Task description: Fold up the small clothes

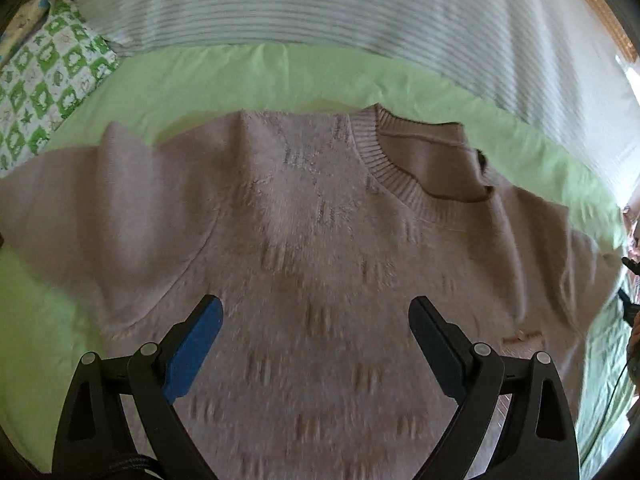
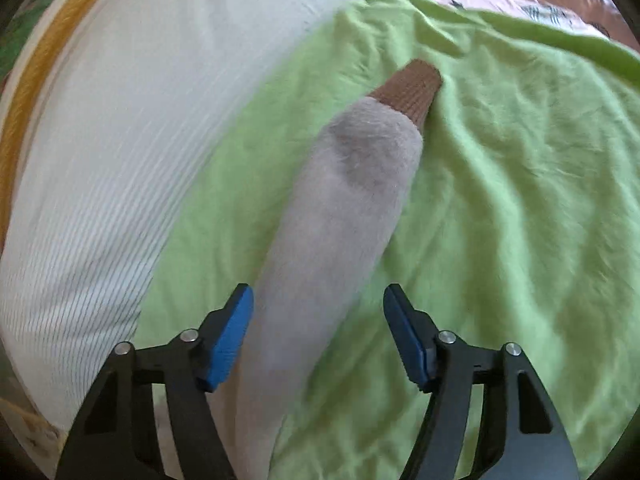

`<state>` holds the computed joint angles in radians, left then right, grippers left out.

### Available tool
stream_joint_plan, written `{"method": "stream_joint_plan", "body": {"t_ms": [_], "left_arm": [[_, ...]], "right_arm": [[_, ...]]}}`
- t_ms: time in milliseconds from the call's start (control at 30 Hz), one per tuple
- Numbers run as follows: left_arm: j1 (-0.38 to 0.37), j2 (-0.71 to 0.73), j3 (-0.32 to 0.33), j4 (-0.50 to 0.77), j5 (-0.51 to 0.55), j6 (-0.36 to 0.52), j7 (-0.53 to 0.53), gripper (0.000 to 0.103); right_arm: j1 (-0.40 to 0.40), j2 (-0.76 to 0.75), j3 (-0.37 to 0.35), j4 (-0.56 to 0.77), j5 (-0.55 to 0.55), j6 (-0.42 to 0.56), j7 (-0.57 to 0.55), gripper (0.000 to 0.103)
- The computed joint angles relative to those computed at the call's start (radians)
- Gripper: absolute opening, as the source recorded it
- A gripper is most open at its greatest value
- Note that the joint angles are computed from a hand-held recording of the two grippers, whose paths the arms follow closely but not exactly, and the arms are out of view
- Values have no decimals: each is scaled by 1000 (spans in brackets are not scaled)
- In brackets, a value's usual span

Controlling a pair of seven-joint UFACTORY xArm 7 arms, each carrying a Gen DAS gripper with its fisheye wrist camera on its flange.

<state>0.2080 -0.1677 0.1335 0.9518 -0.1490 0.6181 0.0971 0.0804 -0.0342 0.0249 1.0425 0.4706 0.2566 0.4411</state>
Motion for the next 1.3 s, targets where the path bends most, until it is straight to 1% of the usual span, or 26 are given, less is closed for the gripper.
{"method": "stream_joint_plan", "body": {"t_ms": [33,67,100,133,167,267,367,400,433,500,567,600,633,700,767,833,867,900,967,1000,1033,1133,1167,1233,1267,1300], "left_arm": [[0,23,0,12,0,3,-2,95],[3,38,-1,16,8,2,-8,95],[5,53,-2,22,10,8,-11,94],[6,64,0,25,2,12,-6,94],[9,68,1,23,-3,11,-6,94],[17,46,13,7,-48,23,16,94],[27,-12,29,-23,-88,54,38,94],[31,-37,36,-36,-96,65,43,94],[35,-58,42,-46,-101,71,46,94],[43,-101,59,-66,-115,86,61,94],[52,-135,62,-75,-101,109,43,94],[56,-152,65,-82,-97,121,39,94],[61,-172,72,-93,-94,135,39,94],[67,-202,90,-107,-99,159,49,94],[63,-210,108,-106,-119,177,69,95],[59,-205,118,-96,-139,198,82,95],[52,-193,121,-86,-159,210,83,95],[44,-177,115,-79,-178,209,77,95],[29,-142,105,-51,-213,229,59,95],[15,-105,100,-27,-247,226,58,95],[3,-72,86,-2,-269,223,46,95],[-16,52,17,109,-229,185,-47,95],[-19,86,-1,145,-189,175,-83,95],[-33,176,-41,244,-39,168,-190,95],[-68,224,-31,297,59,172,-246,95],[-62,274,-59,352,162,194,-297,94]], "right_arm": [[1,19,-6,18,36,2,-36,38],[-5,30,-6,32,30,12,-39,24],[-8,23,-2,25,-18,-3,-9,9],[-6,5,5,9,-104,-42,54,9],[-3,-20,17,-4,-171,-74,86,9],[-3,-92,78,-11,-389,-102,197,9],[5,-129,188,41,-620,-88,321,9],[7,-123,249,78,-678,-72,343,9],[42,-104,268,113,-694,-59,323,10],[184,-24,286,209,-652,-3,181,12],[283,95,331,358,-680,153,78,27],[320,136,343,402,-688,201,43,46],[354,163,353,416,-692,213,14,50],[383,163,355,383,-643,184,-23,50],[382,132,353,321,-521,156,-80,50],[380,83,326,247,-432,137,-107,50],[385,59,306,216,-439,136,-73,50],[403,29,294,182,-487,136,3,50],[407,-16,265,126,-520,138,79,50],[399,-36,248,98,-520,131,91,50],[386,-54,240,80,-547,133,132,50],[353,-78,220,58,-575,143,190,50],[341,-79,217,57,-587,143,210,50],[322,-99,206,31,-583,131,234,50],[317,-98,201,31,-572,131,228,50],[312,-100,196,27,-559,130,224,50]]}}
